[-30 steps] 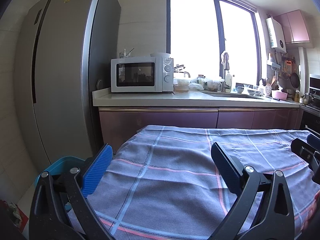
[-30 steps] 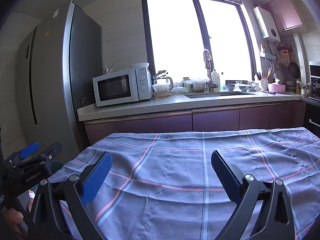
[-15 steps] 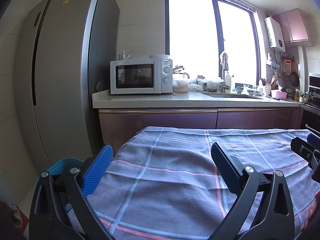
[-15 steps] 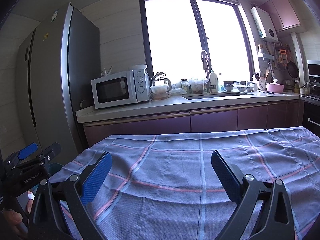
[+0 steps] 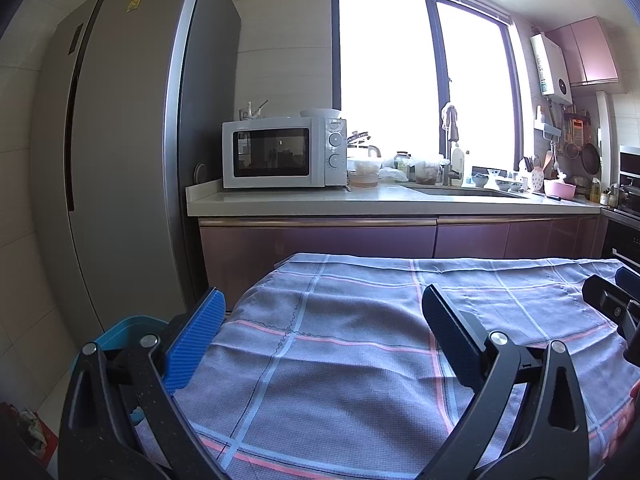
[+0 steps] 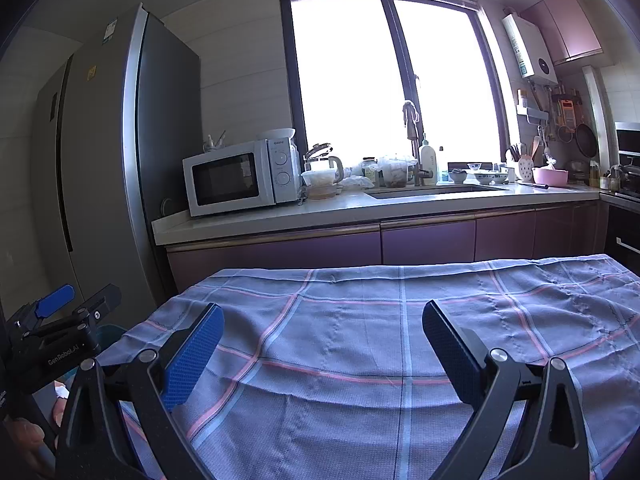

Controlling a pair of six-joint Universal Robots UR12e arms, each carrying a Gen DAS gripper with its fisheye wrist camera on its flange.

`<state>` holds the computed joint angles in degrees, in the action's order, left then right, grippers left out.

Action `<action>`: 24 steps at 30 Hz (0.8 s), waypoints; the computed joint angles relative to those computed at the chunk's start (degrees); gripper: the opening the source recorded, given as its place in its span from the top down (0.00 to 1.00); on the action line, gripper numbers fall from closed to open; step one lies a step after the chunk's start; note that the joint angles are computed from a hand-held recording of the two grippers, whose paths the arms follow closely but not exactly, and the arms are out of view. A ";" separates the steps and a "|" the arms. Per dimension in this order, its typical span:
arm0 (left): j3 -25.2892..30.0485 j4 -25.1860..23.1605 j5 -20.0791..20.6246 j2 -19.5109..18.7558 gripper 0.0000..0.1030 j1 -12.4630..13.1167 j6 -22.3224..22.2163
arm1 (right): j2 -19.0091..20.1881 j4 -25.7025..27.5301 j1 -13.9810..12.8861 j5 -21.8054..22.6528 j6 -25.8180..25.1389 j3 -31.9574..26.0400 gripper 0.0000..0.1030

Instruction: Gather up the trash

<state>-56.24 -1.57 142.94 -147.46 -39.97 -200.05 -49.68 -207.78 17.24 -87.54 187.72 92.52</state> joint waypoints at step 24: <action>-0.07 -0.12 -0.01 -0.02 0.06 0.03 -0.05 | -0.10 -0.35 0.22 -0.92 0.40 0.37 0.07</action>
<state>-56.31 -1.69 142.92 -147.48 -39.94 -200.10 -49.78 -208.13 17.45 -88.46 188.12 92.89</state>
